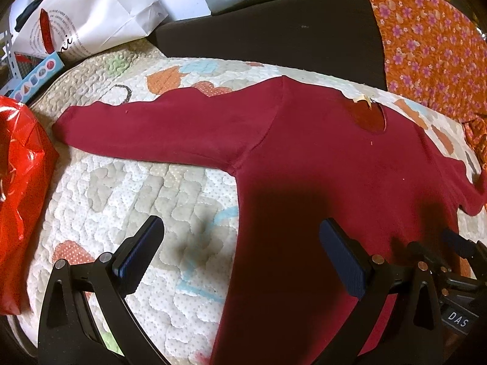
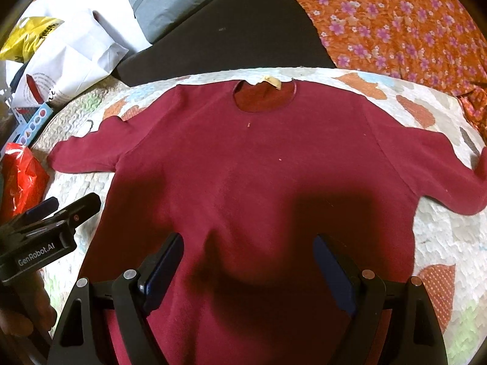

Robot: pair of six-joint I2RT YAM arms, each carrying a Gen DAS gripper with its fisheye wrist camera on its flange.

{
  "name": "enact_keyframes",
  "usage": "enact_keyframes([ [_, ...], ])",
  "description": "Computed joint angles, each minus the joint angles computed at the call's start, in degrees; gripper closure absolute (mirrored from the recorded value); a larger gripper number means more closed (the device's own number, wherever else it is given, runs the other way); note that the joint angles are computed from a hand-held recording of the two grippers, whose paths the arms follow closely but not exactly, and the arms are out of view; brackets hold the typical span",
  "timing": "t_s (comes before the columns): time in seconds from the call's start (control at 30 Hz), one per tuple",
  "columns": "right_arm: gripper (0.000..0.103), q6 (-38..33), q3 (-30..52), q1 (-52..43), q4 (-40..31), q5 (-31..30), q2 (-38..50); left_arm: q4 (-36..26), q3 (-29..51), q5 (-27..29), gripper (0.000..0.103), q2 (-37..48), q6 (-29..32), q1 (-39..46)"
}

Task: Fold small clothes
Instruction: 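Grasp a sweater sleeve cuff with the right tool and lift it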

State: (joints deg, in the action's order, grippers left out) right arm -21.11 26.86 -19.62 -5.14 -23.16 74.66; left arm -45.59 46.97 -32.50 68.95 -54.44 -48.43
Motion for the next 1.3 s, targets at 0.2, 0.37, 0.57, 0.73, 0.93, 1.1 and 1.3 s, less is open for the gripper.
enact_keyframes([
  [0.2,0.017,1.42,0.55,2.34,1.66,1.35,1.74,0.69,-0.26,0.81,0.001,-0.24,1.26,1.72],
  [0.37,0.017,2.01,1.74,3.12,1.66,2.43,2.6,0.35,-0.42,1.77,0.001,-0.33,0.84,2.99],
  [0.57,0.017,1.2,6.38,7.32,-0.48,0.17,3.95,-1.89,-1.28,1.71,0.001,-3.1,-0.83,5.16],
  [0.73,0.023,2.39,11.19,16.98,0.38,3.21,8.61,-6.25,-2.41,1.6,0.001,-7.77,-1.83,8.09],
  [0.93,0.034,5.86,23.4,31.68,-1.42,2.68,18.43,-15.11,-5.19,0.94,0.0,-18.59,-1.68,13.62],
  [1.1,0.04,5.63,40.32,45.55,-3.57,6.71,31.42,-17.36,-6.97,3.88,0.0,-24.61,1.31,23.17],
  [1.3,0.039,4.86,69.25,55.39,-14.54,11.08,51.47,-17.4,-8.08,6.04,0.0,-26.54,7.42,31.68],
])
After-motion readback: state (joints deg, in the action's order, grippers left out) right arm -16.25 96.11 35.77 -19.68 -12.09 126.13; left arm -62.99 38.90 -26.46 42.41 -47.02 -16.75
